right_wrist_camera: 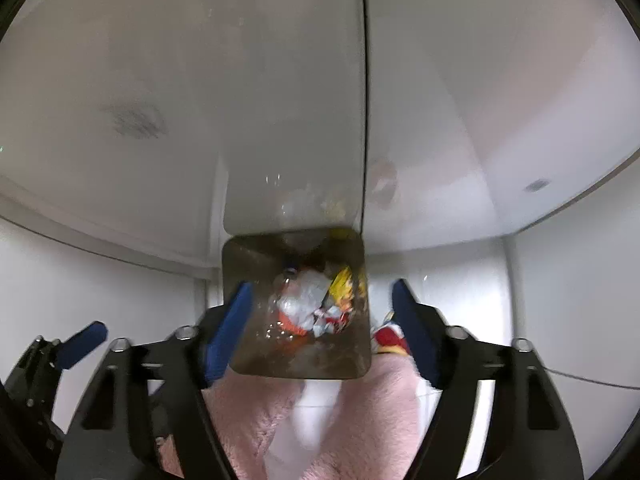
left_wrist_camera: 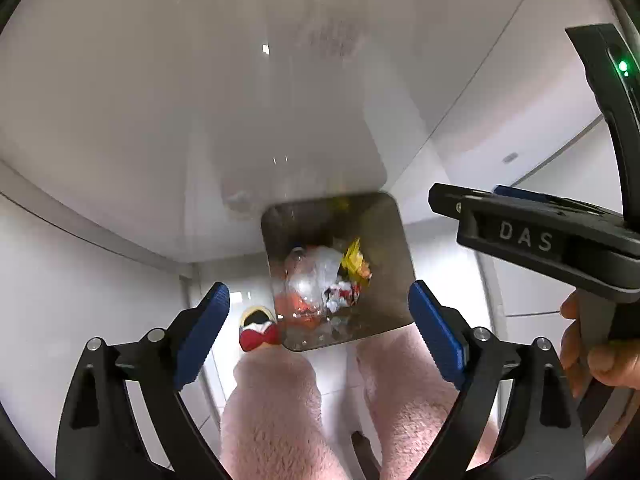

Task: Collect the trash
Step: 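Raise both tools back toward the remaining counter trash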

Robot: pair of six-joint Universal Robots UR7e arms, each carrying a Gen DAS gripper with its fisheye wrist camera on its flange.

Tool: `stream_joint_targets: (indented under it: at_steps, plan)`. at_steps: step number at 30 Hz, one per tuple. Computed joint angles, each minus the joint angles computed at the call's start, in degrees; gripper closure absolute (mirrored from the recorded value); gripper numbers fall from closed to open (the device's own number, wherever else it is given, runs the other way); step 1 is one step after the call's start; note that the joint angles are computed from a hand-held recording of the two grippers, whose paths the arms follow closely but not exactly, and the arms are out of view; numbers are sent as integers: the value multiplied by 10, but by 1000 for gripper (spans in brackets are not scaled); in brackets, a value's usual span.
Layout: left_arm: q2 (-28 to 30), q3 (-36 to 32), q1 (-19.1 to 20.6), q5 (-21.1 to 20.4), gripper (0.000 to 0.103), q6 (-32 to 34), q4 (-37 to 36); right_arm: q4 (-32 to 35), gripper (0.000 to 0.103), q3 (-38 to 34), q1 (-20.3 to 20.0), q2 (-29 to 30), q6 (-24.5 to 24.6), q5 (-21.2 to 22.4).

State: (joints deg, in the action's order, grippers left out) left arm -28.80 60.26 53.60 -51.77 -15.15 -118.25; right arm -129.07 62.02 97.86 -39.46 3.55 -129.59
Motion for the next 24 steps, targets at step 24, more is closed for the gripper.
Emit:
stream_joint_targets:
  at_steps: [24]
  plan:
    - [-45,-114,-93,76,8,95,-65,-103,6,-98,115,-75,-104,-42]
